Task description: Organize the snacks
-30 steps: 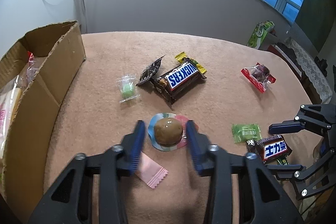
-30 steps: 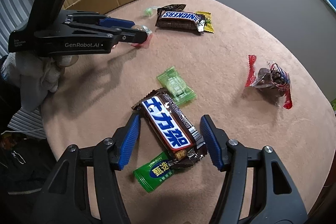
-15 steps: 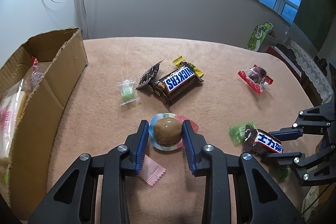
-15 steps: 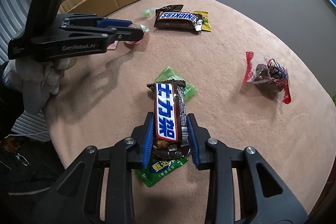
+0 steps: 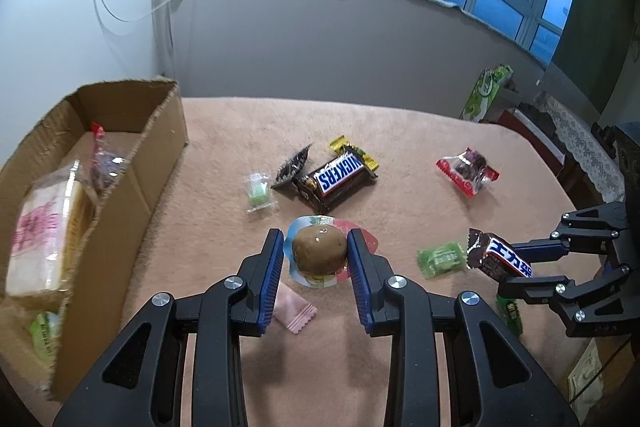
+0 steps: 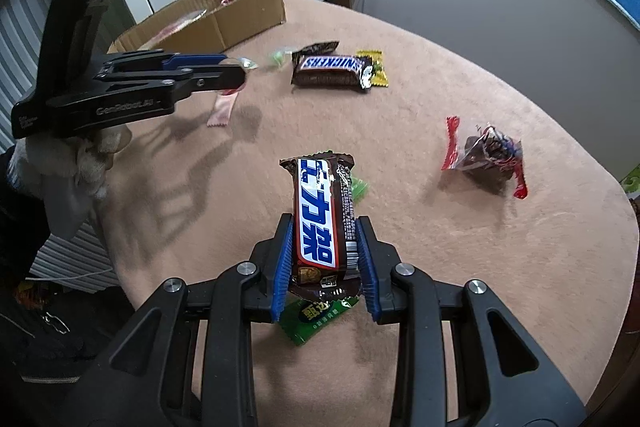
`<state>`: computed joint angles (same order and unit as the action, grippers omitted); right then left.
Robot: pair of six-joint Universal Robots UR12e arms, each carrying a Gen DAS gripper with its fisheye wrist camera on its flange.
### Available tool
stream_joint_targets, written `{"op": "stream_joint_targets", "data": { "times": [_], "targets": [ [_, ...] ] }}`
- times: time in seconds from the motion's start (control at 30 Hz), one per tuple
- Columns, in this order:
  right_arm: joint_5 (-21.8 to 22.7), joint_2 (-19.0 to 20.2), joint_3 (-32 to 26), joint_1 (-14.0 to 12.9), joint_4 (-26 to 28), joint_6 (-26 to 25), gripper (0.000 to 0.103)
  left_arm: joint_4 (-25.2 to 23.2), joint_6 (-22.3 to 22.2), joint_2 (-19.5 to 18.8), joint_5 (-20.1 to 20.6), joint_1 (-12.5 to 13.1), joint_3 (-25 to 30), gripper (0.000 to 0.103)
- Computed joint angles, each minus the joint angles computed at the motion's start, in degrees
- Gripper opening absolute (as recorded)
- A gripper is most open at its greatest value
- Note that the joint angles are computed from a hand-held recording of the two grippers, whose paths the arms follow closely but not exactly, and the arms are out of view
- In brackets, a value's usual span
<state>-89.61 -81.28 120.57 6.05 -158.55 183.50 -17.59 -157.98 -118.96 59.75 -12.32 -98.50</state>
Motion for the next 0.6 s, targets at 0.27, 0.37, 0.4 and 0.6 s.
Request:
{"op": "stream_joint_targets", "data": {
  "times": [0.27, 0.37, 0.4, 0.6],
  "targets": [
    [-1.7, 0.1, -1.8, 0.9, -1.0, 0.6, 0.031, 2.9, -1.4, 1.8, -1.9, 2.1, -1.6, 0.031],
    [-2.1, 0.6, -2.7, 1.4, -1.5, 0.8, 0.031, 4.0, -2.2, 2.3, -2.3, 3.1, -2.0, 0.031],
    [-2.2, 0.8, -3.2, 1.6, -1.5, 0.7, 0.031, 4.2, -2.3, 2.4, -2.3, 3.3, -2.1, 0.031],
    [-3.0, 2.8, -6.2, 3.0, -1.6, 0.2, 0.031, 6.4, -3.5, 3.1, -2.4, 5.1, -2.8, 0.031]
  ]
}}
